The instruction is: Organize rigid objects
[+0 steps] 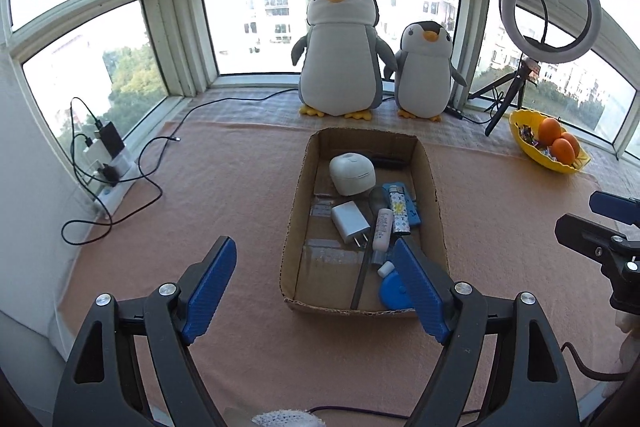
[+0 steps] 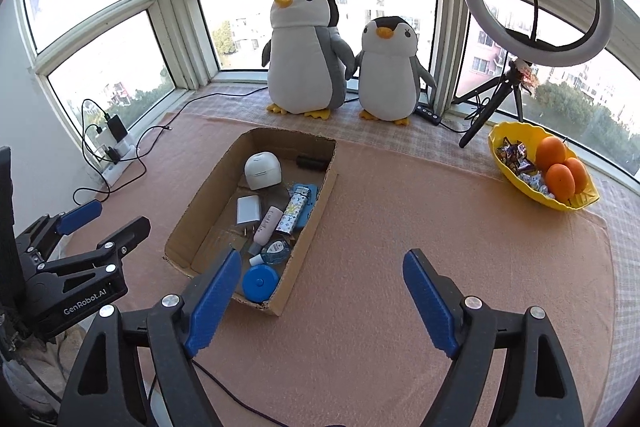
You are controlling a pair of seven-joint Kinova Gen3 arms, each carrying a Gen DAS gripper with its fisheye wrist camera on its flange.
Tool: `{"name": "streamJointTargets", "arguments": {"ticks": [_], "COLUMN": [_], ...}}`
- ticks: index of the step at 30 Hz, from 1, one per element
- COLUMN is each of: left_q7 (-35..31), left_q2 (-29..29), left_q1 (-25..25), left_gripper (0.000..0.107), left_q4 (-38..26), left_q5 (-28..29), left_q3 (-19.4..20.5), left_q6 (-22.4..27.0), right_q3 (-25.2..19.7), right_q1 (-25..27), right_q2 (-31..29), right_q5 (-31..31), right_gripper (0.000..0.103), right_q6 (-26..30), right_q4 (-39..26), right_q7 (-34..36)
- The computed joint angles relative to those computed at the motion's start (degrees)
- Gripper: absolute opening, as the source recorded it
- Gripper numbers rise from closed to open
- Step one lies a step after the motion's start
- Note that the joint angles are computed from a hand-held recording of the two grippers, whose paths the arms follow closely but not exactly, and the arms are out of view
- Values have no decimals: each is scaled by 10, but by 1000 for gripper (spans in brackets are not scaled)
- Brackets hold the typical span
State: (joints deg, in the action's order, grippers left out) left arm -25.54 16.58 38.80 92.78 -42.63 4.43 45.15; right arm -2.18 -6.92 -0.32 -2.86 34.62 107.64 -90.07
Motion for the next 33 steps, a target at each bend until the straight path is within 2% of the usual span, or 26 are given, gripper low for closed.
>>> {"name": "streamJointTargets", "arguments": {"ticks": [2, 6, 10, 17, 33], "left_q7": [3, 7, 13, 32, 32], "left_q2": [-2, -2, -3, -4, -3], "left_q1": [5, 9, 12, 13, 14], "left_gripper": [82, 82, 82, 82, 82], "left_q4": [0, 0, 1, 3, -1], "left_q5": [-4, -9, -12, -15, -15], "left_q3": [1, 3, 4, 4, 9], "left_q6": [2, 4, 7, 10, 15], "right_q3": [-3, -1, -13, -8, -7], "right_q1": [-2, -2, -9, -11, -11], "right_q2": [-6, -12, -19, -17, -17], "right_q5": [13, -3, 52, 45, 41], "right_gripper": [80, 80, 80, 80, 80], "right_q6": [-5, -5, -17, -15, -17], "right_q4": [9, 14, 21, 17, 21], "right_q7": [-14, -3, -54, -43, -41]}}
